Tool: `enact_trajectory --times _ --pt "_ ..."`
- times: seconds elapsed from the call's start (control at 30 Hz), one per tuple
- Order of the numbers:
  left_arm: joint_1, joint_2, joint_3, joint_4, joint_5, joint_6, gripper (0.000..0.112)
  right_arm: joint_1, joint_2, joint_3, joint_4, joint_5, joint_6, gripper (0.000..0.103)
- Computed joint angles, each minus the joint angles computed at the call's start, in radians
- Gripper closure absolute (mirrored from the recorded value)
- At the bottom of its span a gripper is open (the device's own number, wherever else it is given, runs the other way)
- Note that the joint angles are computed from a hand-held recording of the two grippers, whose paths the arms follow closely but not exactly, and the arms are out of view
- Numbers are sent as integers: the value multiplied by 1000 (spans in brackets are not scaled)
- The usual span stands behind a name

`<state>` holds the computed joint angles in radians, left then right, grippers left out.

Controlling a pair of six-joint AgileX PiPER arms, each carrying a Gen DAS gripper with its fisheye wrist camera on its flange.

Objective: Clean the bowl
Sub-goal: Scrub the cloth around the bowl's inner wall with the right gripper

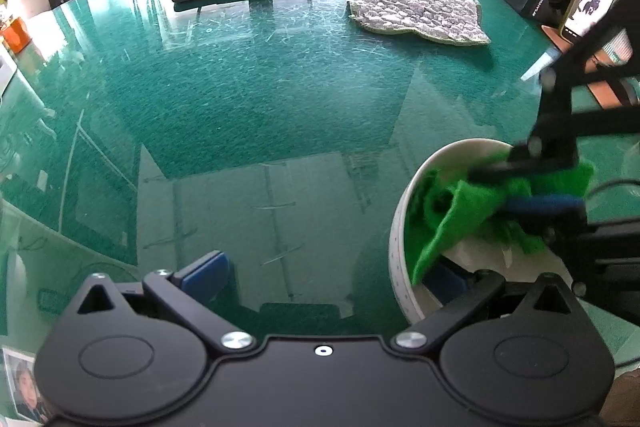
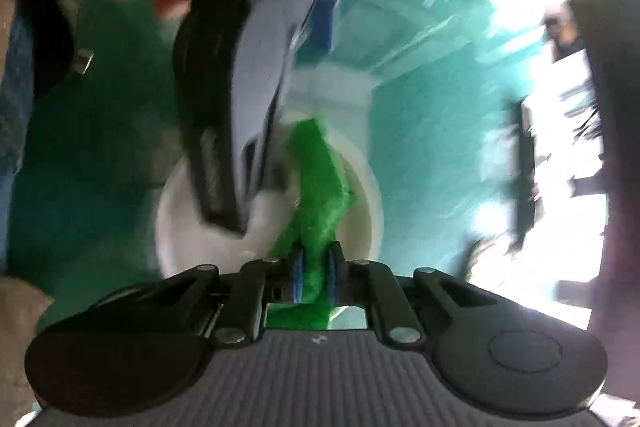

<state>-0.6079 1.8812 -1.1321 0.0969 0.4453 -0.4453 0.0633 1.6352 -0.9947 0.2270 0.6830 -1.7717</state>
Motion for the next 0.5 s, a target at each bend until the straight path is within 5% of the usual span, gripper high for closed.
enact_trajectory --times 0.1,0.17,0.3,0.4,0.5 --pt "-3 -1 4 9 -4 -14 9 -3 1 47 -72 -16 25 92" --pt "-3 -1 4 10 -5 -17 9 0 7 26 -90 52 95 93" --pt "-2 2 -1 11 -3 -21 9 -27 123 -190 13 399 372 92" --pt "11 9 -21 -6 22 -19 9 -79 196 -267 71 475 471 92" --pt "18 -17 -16 -4 58 -30 13 -104 198 -275 75 456 491 92"
